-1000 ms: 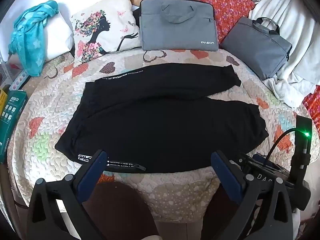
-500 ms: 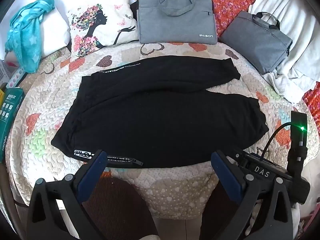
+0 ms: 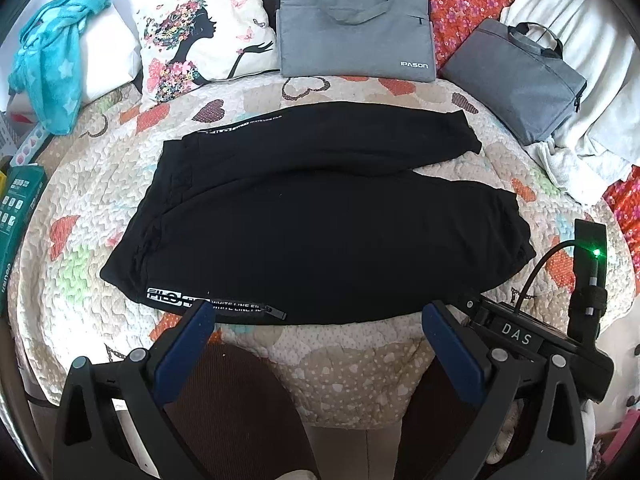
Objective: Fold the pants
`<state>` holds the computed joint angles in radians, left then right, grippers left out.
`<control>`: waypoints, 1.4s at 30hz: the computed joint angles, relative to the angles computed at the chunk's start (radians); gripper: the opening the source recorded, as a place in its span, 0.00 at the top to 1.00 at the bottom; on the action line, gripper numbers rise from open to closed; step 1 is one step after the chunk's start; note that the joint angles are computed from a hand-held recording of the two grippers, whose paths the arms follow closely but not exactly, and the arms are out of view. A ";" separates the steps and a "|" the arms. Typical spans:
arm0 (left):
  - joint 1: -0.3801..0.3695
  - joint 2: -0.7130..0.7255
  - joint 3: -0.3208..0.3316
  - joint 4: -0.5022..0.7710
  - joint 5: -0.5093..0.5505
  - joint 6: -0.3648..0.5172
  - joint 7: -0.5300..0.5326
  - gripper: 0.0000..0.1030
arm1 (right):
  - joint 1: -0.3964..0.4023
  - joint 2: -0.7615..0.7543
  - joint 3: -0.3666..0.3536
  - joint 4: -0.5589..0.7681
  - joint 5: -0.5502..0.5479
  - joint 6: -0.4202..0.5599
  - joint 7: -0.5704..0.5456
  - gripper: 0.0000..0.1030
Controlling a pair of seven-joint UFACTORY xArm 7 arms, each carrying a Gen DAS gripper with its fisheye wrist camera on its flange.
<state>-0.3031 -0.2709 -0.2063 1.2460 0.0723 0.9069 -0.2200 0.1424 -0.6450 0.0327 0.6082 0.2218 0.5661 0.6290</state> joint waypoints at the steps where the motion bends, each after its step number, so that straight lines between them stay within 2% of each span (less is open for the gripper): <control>1: 0.000 -0.001 0.002 0.000 -0.003 0.001 0.001 0.00 | -0.001 0.000 0.002 0.000 -0.003 0.001 0.002 0.00; 13: 0.027 -0.010 0.037 0.004 -0.053 -0.005 -0.004 0.00 | -0.015 0.012 0.013 0.021 -0.033 0.042 0.008 0.00; 20: 0.063 -0.034 0.091 -0.013 -0.123 -0.045 0.029 0.00 | -0.030 0.033 0.035 0.056 -0.075 0.083 0.024 0.00; 26: 0.164 -0.042 0.124 -0.027 -0.060 -0.071 -0.012 0.00 | -0.043 0.052 0.056 0.086 -0.118 0.126 0.044 0.00; 30: 0.250 -0.017 0.138 -0.020 0.028 -0.061 -0.085 0.00 | -0.046 0.063 0.062 0.102 -0.143 0.153 0.052 0.00; 36: 0.318 0.059 0.176 -0.024 0.094 -0.053 -0.115 0.00 | -0.045 0.069 0.066 0.114 -0.164 0.178 0.056 0.00; 39: 0.333 0.114 0.195 -0.011 0.090 -0.026 -0.108 0.00 | -0.016 0.070 0.028 0.124 -0.118 0.181 0.017 0.00; 42: 0.337 0.150 0.218 -0.015 0.032 -0.014 -0.057 0.00 | 0.070 0.006 -0.075 0.092 0.072 0.079 -0.074 0.00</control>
